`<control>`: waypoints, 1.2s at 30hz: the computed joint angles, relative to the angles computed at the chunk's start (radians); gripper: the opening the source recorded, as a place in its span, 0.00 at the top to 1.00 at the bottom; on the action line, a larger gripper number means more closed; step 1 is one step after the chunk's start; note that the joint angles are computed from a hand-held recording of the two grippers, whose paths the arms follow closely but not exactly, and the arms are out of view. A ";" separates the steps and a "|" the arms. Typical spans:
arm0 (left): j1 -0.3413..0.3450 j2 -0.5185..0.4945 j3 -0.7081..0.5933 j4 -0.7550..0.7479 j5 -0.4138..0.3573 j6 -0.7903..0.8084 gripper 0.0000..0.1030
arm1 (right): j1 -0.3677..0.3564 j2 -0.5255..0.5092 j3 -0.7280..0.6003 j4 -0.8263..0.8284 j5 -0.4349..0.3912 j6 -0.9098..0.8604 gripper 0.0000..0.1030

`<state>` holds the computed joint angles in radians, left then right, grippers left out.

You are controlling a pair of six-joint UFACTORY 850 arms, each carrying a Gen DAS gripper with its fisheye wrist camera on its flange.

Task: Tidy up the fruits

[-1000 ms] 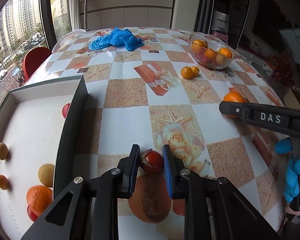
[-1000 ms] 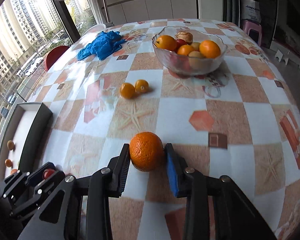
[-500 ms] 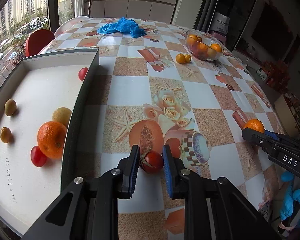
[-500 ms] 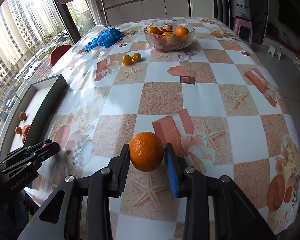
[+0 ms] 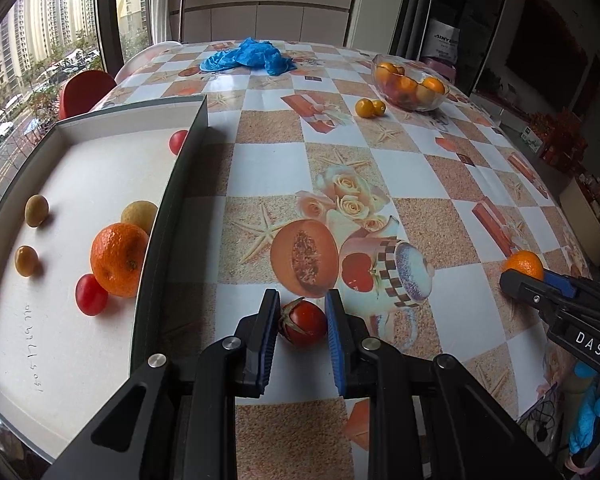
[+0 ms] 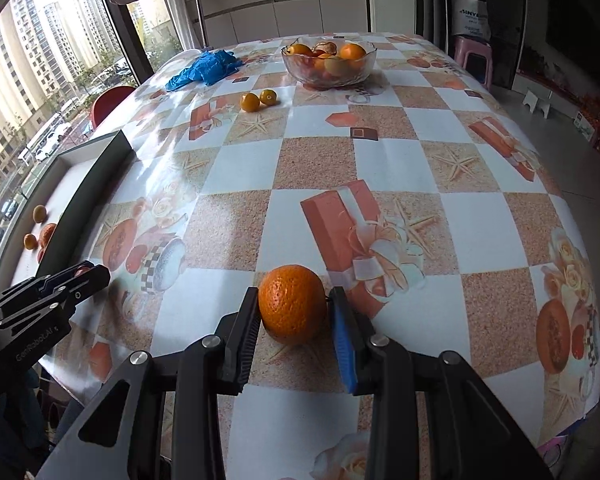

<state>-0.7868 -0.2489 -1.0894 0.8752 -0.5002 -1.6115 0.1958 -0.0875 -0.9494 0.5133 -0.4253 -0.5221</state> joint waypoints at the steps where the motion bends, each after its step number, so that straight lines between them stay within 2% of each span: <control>1: 0.001 0.000 0.001 0.004 0.001 -0.005 0.76 | 0.001 0.002 0.001 -0.007 0.004 0.007 0.64; 4: 0.000 -0.005 -0.004 0.017 -0.005 -0.014 0.76 | 0.007 0.011 0.011 -0.044 0.031 0.038 0.64; 9: 0.004 -0.041 -0.041 0.057 -0.022 -0.026 0.76 | 0.027 0.014 0.023 -0.202 0.115 0.149 0.64; 13: 0.006 -0.081 -0.081 0.107 -0.052 -0.047 0.76 | 0.018 -0.005 0.022 -0.126 0.143 0.080 0.63; 15: 0.003 -0.102 -0.104 0.126 -0.074 -0.024 0.76 | 0.021 -0.015 0.019 -0.139 0.155 0.094 0.60; 16: 0.000 -0.109 -0.109 0.142 -0.082 -0.022 0.73 | 0.020 -0.017 0.021 -0.102 0.162 0.060 0.55; 18: -0.002 -0.118 -0.116 0.159 -0.100 -0.021 0.45 | 0.021 -0.020 0.022 -0.072 0.173 0.025 0.47; 19: -0.001 -0.120 -0.118 0.152 -0.109 -0.023 0.23 | 0.023 -0.022 0.023 -0.074 0.180 0.027 0.43; 24: 0.013 -0.110 -0.099 0.162 -0.058 -0.049 0.20 | 0.031 -0.020 0.039 -0.023 0.222 -0.016 0.30; 26: 0.014 -0.117 -0.106 0.145 -0.046 -0.018 0.11 | 0.037 -0.022 0.044 -0.006 0.238 -0.039 0.23; 27: 0.014 -0.120 -0.110 0.135 -0.041 -0.003 0.09 | 0.045 -0.023 0.047 -0.049 0.255 0.000 0.21; 28: 0.013 -0.123 -0.114 0.128 -0.042 0.008 0.07 | 0.049 -0.023 0.048 -0.080 0.263 0.032 0.20; 36: 0.010 -0.122 -0.111 0.138 -0.045 -0.005 0.07 | 0.046 -0.028 0.043 -0.070 0.256 0.020 0.17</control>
